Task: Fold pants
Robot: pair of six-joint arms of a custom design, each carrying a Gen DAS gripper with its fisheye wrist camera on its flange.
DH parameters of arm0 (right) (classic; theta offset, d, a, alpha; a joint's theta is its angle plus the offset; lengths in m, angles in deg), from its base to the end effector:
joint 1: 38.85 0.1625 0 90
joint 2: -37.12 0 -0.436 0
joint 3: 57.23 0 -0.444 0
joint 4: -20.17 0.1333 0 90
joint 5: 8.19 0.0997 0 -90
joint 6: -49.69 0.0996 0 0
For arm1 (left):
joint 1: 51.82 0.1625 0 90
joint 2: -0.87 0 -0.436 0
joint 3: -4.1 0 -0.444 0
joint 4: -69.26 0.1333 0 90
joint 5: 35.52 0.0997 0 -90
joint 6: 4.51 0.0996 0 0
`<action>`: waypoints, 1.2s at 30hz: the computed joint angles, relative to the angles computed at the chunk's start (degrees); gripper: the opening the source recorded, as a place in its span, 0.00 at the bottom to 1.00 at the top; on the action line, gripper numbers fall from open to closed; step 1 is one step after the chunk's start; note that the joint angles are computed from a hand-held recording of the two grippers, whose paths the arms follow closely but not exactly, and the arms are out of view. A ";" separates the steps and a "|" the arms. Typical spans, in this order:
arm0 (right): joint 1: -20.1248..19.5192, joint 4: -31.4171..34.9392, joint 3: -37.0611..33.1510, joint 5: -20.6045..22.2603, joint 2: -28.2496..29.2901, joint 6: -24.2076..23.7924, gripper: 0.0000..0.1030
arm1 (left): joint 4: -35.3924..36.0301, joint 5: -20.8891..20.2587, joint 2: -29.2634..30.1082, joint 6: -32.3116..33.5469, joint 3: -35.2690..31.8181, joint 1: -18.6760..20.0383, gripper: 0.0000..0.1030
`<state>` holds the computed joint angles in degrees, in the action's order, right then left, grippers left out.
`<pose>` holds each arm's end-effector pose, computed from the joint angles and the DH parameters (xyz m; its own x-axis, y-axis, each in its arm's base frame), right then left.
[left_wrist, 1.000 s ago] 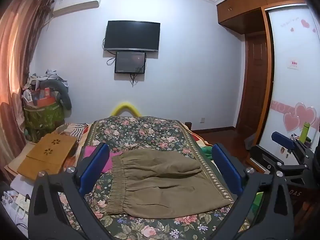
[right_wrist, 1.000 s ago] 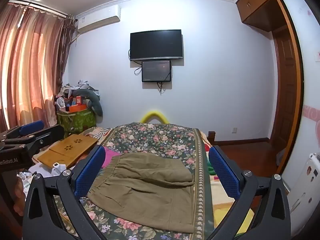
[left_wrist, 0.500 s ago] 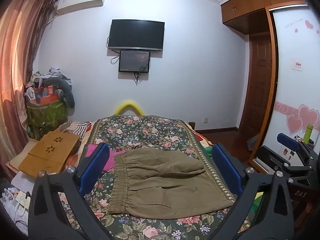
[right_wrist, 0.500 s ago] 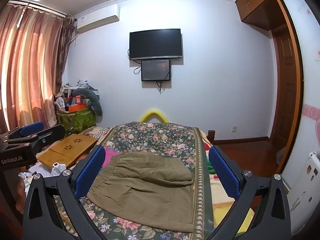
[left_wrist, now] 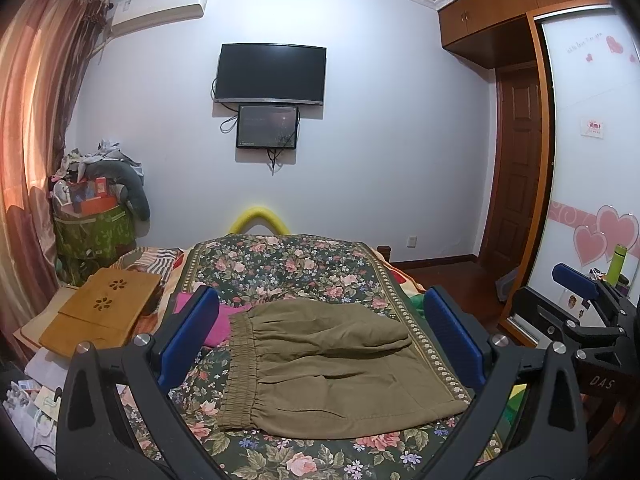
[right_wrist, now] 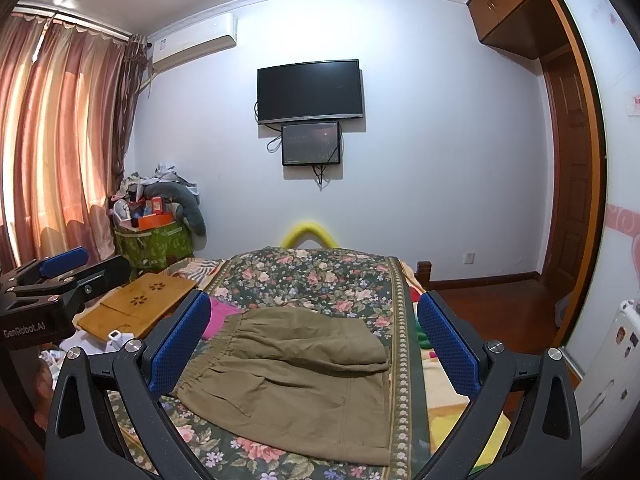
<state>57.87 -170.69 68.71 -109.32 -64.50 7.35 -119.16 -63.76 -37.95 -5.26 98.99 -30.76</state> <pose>0.1642 -0.4187 0.4809 -0.7182 -0.1028 0.6882 -0.6912 0.2191 -0.6886 -0.5672 -0.4553 0.0998 -0.7328 0.2248 -0.6422 0.6801 0.2685 -0.6821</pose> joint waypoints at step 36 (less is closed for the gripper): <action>0.74 -0.45 -0.15 -0.48 0.43 0.14 1.00 | -2.59 0.58 0.28 2.05 0.31 -0.23 1.00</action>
